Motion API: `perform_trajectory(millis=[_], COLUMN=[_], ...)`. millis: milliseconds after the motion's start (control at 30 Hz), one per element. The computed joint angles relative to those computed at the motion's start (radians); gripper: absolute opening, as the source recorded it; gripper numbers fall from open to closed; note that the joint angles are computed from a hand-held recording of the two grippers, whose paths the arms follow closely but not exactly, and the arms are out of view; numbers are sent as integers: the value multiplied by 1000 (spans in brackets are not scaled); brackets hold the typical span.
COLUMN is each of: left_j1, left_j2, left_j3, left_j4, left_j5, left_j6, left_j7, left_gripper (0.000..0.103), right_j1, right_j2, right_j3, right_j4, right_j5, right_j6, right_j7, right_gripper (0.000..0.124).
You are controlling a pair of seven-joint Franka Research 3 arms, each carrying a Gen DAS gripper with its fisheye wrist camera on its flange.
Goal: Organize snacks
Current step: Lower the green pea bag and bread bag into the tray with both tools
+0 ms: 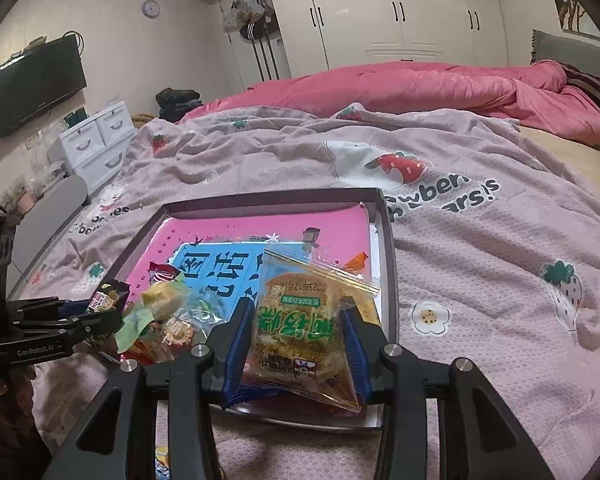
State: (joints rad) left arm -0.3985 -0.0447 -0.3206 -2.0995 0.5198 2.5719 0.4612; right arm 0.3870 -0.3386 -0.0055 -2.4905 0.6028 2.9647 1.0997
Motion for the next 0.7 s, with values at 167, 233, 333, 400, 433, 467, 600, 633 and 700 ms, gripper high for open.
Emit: perform_trajectory(millis=[167, 233, 333, 400, 433, 467, 600, 633, 700], left_j1=[-1, -1, -1, -1, -1, -1, -1, -1, 0], left_j2=[1, 1, 1, 1, 1, 1, 1, 0, -1], left_j3=[0, 0, 0, 0, 0, 0, 0, 0, 0], left_j4=[1, 1, 1, 1, 1, 1, 0, 0, 0], left_j5=[1, 1, 2, 3, 4, 4, 6, 7, 9], left_j6=[-3, -2, -4, -5, -5, -4, -2, -3, -5], left_j7=[1, 0, 0, -1, -2, 0, -1, -2, -2], left_gripper=[41, 41, 41, 41, 41, 41, 41, 41, 41], right_j1=[2, -9, -7, -6, -8, -5, -3, -1, 9], right_j2=[2, 2, 2, 2, 2, 2, -4, -8, -12], right_j3=[0, 10, 6, 4, 6, 3, 2, 0, -9], right_j4=[-2, -5, -4, -4, -5, -4, -8, -11, -12], right_j5=[-2, -14, -14, -15, -19, -17, -20, -19, -12], right_j6=[6, 11, 11, 12, 15, 16, 30, 36, 42], right_j7=[2, 16, 23, 25, 28, 25, 24, 21, 13], right_gripper=[44, 44, 44, 45, 45, 45, 48, 48, 49])
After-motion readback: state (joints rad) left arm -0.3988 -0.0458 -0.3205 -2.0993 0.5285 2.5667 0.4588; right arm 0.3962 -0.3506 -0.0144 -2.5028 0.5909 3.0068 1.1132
